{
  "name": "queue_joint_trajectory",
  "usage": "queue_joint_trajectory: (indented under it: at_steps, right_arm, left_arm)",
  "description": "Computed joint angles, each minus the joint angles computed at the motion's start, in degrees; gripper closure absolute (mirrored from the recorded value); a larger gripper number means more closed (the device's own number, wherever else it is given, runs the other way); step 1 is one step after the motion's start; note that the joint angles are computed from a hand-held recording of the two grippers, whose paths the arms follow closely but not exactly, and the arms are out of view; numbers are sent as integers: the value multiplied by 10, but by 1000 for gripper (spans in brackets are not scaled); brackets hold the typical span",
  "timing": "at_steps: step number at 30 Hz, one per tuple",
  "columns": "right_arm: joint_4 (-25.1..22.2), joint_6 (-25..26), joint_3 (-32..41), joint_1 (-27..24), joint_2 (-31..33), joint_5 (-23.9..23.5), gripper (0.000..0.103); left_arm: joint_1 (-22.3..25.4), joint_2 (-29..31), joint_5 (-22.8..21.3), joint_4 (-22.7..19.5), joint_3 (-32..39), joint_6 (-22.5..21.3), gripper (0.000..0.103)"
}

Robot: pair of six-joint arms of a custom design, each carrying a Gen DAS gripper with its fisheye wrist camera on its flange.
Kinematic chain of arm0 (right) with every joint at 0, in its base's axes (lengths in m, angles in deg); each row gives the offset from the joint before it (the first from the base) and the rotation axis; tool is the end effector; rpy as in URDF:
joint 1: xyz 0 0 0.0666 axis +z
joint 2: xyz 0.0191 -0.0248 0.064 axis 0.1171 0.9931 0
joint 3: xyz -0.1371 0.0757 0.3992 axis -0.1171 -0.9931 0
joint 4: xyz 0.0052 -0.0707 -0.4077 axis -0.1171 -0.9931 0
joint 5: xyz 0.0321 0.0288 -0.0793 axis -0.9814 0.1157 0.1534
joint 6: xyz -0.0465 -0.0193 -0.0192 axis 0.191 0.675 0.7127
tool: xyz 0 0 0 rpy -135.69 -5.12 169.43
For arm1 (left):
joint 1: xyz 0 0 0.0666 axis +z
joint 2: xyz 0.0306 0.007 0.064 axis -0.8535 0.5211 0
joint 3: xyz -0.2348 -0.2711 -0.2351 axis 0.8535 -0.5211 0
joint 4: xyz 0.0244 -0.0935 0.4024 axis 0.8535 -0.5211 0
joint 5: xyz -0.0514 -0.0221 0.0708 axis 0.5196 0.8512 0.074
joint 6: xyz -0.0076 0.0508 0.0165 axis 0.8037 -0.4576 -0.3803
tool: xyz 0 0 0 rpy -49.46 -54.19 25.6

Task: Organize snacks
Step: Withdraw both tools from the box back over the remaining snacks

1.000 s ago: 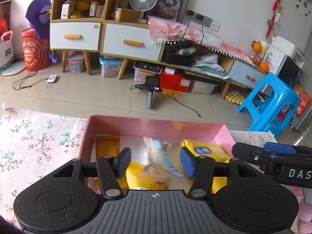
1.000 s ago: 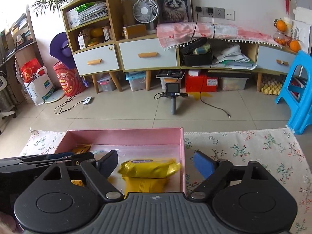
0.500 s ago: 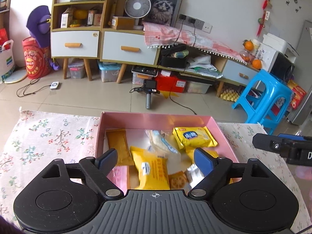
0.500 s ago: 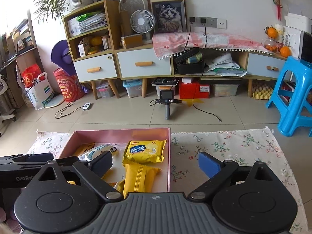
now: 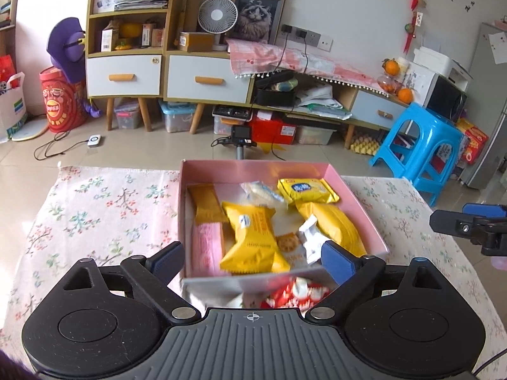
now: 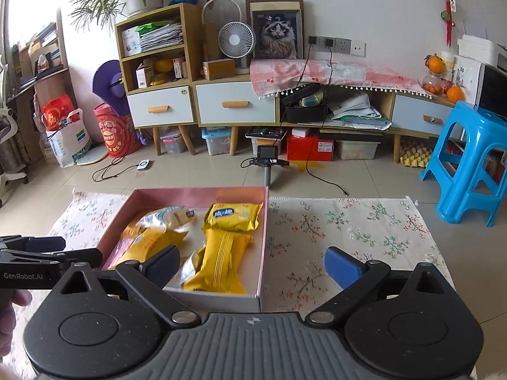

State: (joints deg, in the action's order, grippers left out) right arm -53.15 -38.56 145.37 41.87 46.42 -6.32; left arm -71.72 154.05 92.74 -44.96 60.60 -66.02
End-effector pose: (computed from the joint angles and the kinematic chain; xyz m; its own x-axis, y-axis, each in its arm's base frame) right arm 0.5632 0.3694 0.5058 -0.5796 0.2642 -0.7709 0.3396 0.9382 0.0662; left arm 0.6965 -0.1785 0.4653 -0.5879 0.2881 -0.7559 0.6061 0.7757 -0.1758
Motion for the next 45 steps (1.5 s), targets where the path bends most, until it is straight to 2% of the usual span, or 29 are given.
queue_joint_trajectory:
  at_steps: [4, 14, 19, 23, 31, 37, 40, 45]
  right_arm:
    - [1, -1, -8, 13, -5, 5, 12]
    - [18, 24, -23, 44, -10, 19, 11]
    - [44, 31, -48, 59, -19, 26, 9]
    - [85, 30, -81, 70, -31, 37, 9]
    - [84, 33, -99, 84, -23, 36, 9]
    - [65, 46, -92, 88, -12, 28, 9]
    - [63, 53, -87, 91, -8, 30, 9]
    - [61, 52, -83, 93, -5, 32, 9]
  left_arm:
    - [8, -21, 4, 3, -29, -11, 9]
    - [24, -72, 9, 42, -110, -45, 5]
    - [32, -92, 15, 61, -145, -57, 5]
    - [42, -102, 33, 74, -171, -59, 5]
    - [58, -113, 51, 74, -202, -90, 4]
    - [65, -110, 66, 54, -208, -111, 4]
    - [67, -111, 75, 47, -216, -147, 4]
    - [63, -102, 83, 0, -212, -209, 5]
